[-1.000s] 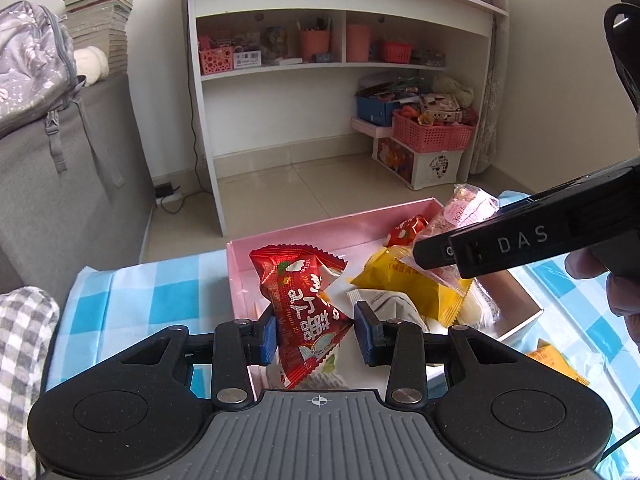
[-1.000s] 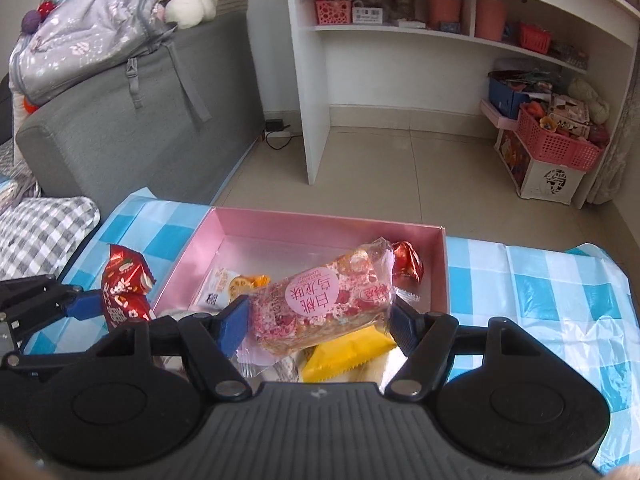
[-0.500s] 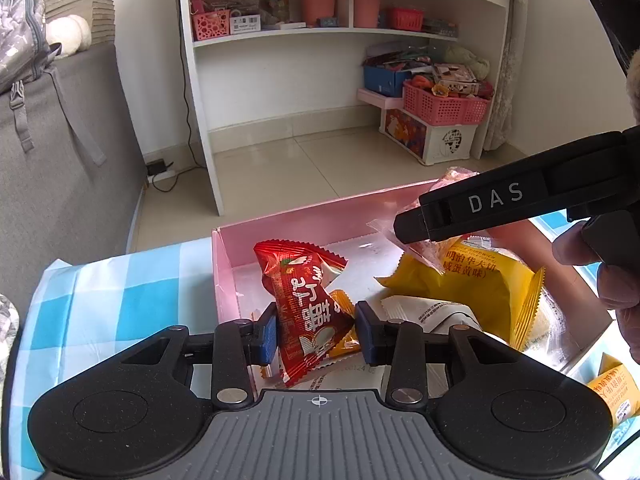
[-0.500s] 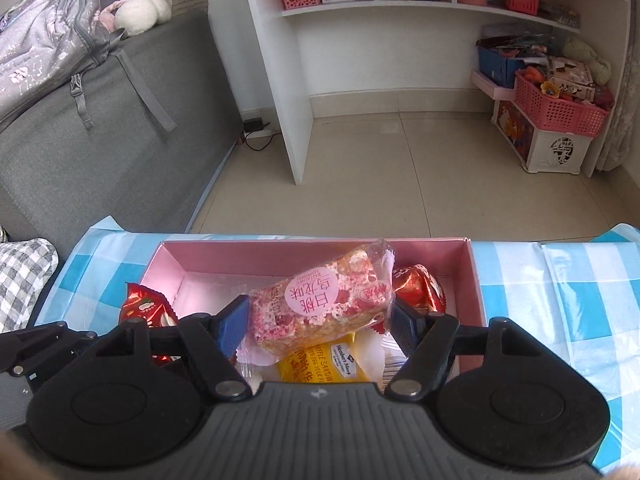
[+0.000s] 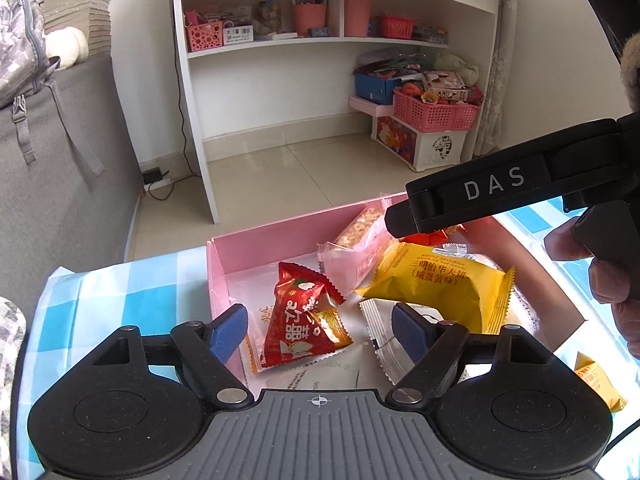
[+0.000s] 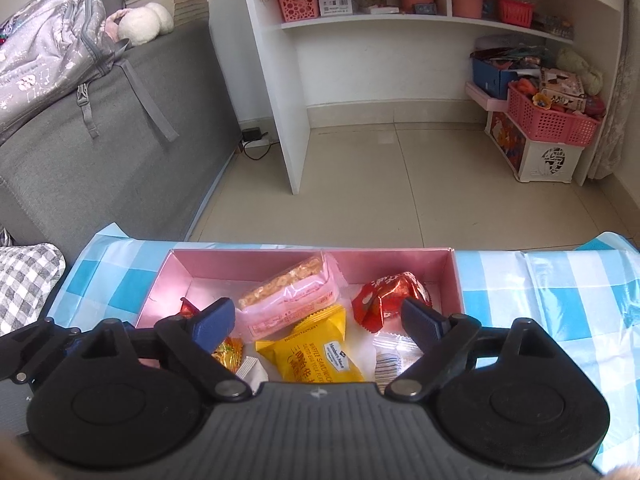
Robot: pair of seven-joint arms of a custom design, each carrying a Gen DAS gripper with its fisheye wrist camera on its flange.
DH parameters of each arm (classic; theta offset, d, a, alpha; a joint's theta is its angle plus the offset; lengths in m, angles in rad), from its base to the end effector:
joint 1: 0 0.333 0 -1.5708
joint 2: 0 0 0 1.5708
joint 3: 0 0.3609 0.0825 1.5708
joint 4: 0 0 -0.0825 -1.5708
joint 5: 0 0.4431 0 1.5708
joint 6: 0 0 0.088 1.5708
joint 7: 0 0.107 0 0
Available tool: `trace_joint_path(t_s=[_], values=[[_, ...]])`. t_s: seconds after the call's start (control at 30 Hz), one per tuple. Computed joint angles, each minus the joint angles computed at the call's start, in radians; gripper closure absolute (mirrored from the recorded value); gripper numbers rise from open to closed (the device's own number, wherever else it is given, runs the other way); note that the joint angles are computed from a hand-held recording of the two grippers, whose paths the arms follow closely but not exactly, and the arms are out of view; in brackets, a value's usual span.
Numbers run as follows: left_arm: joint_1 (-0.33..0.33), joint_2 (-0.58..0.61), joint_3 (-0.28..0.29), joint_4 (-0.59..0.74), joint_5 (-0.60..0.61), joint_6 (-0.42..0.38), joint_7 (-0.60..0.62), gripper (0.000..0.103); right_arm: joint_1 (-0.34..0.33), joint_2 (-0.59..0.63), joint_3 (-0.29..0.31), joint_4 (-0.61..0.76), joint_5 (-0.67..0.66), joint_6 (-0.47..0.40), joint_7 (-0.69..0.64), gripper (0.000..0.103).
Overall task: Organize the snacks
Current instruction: 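Carry both packets over the pink box and open both grippers to drop them, then withdraw both tools from the box toward the remaining snacks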
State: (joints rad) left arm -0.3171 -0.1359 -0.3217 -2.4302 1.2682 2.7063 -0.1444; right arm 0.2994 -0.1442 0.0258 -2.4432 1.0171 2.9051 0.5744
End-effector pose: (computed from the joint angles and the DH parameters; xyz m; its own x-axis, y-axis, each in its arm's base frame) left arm 0.4032 -0.3416 0.3841 -0.0162 -0.9998 -0.0118 -0.6805 0.0196 -0.7325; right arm 0.5182 0.1206 0.4096 0.4313 -0.8893 -0.1519 -0.7174 -0.2359 -0.6555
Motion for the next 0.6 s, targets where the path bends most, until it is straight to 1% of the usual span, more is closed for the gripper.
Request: trace_joint_path(t_s=[0.03, 0.17, 0.6], values=[[-0.006, -0.009, -0.003, -0.004, -0.018, -0.009, 0.014, 0.019, -0.003, -0.009, 0.0, -0.006, -0.008, -0.002, 0.006, 0.013], [-0.023, -0.044, -0.014, -0.02, -0.084, -0.034, 0.063, 0.018, -0.013, -0.05, -0.006, -0.036, -0.041, -0.012, 0.027, 0.011], [-0.075, -0.177, -0.066, -0.089, -0.269, -0.088, 0.133, 0.015, -0.03, -0.232, -0.022, -0.178, -0.187, -0.029, 0.091, 0.008]])
